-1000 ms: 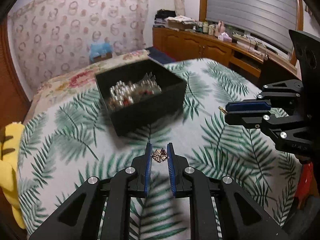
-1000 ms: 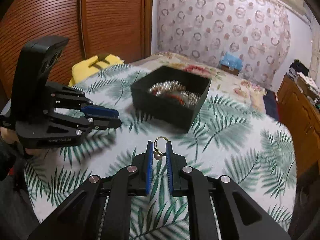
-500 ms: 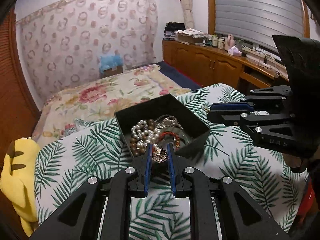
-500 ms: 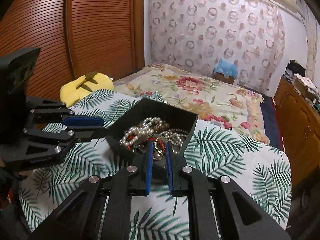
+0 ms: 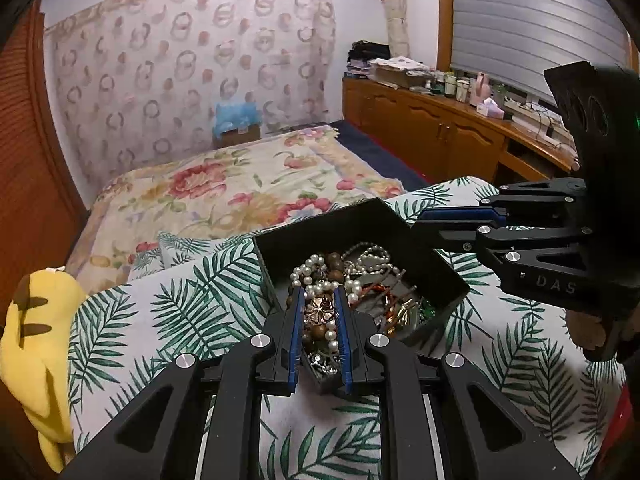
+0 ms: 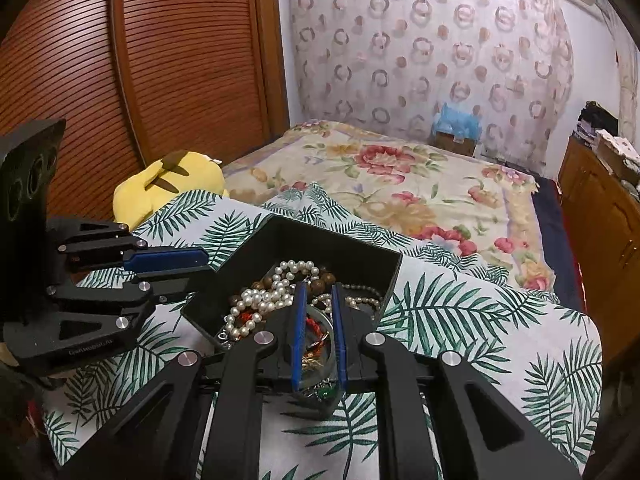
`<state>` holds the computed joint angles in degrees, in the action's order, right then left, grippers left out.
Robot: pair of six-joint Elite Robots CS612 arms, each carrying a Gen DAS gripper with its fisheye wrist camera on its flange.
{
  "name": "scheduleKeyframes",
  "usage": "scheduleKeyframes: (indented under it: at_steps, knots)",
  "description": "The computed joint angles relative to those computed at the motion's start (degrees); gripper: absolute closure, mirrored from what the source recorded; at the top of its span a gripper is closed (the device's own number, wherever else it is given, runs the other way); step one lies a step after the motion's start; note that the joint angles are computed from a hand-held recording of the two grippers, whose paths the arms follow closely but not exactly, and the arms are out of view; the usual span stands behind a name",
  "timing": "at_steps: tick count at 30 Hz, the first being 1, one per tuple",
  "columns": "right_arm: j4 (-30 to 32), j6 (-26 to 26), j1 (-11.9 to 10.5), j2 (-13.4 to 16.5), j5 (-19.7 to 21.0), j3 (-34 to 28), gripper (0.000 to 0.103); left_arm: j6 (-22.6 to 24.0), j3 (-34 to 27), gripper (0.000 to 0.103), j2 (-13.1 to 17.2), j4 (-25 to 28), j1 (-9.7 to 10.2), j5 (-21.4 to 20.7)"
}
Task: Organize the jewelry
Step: 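Lower the earring and gold ring into the black box and open both tools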
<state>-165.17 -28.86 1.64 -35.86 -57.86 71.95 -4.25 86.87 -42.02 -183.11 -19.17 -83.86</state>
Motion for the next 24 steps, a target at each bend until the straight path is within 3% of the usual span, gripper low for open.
scheduleKeyframes:
  at_steps: [12,14,18,22,23,24]
  knots:
    - [-4.34,2.76,-1.12,-1.01,0.33,2.72,0.088,-1.73,-2.17,0.085,0.8,0.18,-0.21,0.61]
    - [-5.79,3.43,-1.46,-1.44,0.76,3.82,0.088,-1.84,-1.94,0.076,0.72,-0.57,-0.39,0.93]
    - [-8.33,4.82,-2.09,-2.23,1.65,5.7,0.088,-1.44,-1.26,0.067,0.31,-1.41,-0.83,1.75]
    - [-11.05,7.05,-2.73,-3.08,2.65,7.48,0.088,-1.61,0.52,0.038,-0.55,-4.06,-1.25,3.18]
    - [-12.0,7.91,-2.89,-3.34,2.76,8.06,0.084,-1.79,1.1,0.027,-0.82,-4.76,-1.42,3.66]
    - [-13.46,8.85,-3.05,-3.72,2.53,8.91,0.079,-2.28,1.93,0.023,-1.22,-5.72,-1.68,4.67]
